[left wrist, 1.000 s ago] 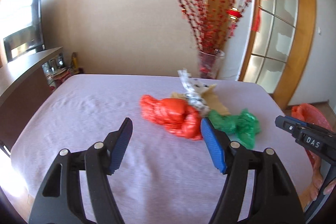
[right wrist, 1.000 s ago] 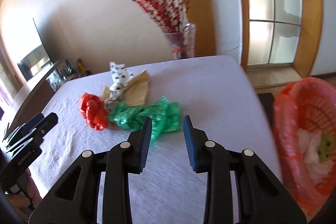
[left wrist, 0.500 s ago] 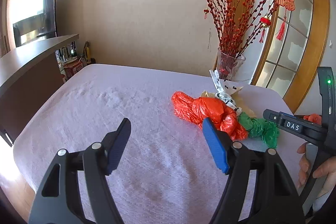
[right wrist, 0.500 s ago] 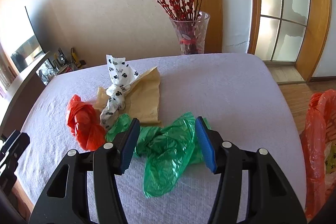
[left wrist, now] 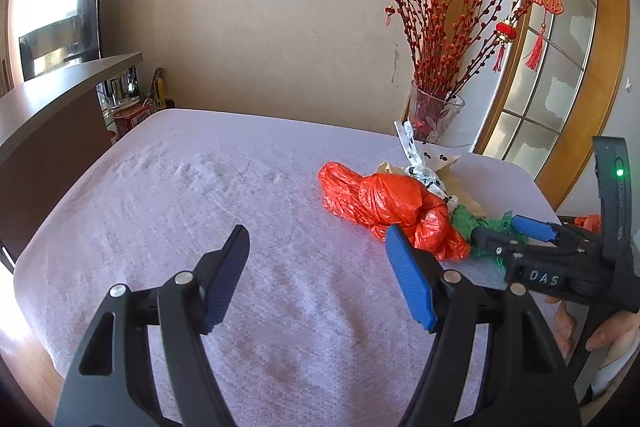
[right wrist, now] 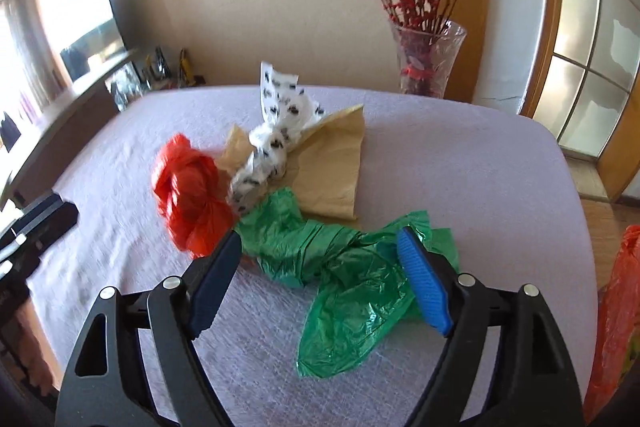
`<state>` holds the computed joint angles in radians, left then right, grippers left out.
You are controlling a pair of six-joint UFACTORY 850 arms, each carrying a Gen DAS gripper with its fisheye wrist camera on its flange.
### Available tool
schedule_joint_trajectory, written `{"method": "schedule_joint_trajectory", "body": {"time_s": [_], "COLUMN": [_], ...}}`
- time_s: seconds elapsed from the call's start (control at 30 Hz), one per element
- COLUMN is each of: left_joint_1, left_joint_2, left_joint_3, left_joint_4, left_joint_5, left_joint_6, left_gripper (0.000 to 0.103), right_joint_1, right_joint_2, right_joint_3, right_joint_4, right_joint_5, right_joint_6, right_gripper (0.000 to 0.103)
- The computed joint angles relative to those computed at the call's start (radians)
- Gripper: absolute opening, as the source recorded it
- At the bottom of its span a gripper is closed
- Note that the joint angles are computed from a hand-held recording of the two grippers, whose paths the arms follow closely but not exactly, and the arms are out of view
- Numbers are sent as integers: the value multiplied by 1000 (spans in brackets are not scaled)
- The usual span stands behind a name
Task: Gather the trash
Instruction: 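Grasp the green bag with the right tool while the left tool reaches the orange-red bag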
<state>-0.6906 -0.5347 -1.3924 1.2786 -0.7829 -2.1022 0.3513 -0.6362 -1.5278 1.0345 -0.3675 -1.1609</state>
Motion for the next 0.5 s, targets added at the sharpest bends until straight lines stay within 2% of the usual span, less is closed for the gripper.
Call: {"method": "schedule_joint_trajectory", "body": {"time_s": [0.1, 0.13, 0.2, 0.33, 0.5], "left_joint_1": [-1, -1, 0, 9, 30], "left_joint_2": [-6, -7, -9, -17, -52], "left_joint_3": [-11, -13, -19, -40, -103], "left_joint_4": [-4, -5, -3, -12, -70], "left_joint_5": [-2, -2, 2, 26, 94], "left_joint_6": [16, 20, 28, 66, 180], "left_gripper": [69, 69, 69, 69, 69], "right_joint_1": [18, 19, 20, 4, -21], "right_joint_2": [-23, -20, -16, 4, 43], "right_joint_3": [-26, -20, -16, 13, 72], "right_joint_4": [-227, -246, -291, -258, -201], "right_joint_5": [15, 26, 41, 39, 50], "right_joint_6": [192, 213, 244, 216, 171], "right_gripper": [74, 64, 55, 43, 39]}}
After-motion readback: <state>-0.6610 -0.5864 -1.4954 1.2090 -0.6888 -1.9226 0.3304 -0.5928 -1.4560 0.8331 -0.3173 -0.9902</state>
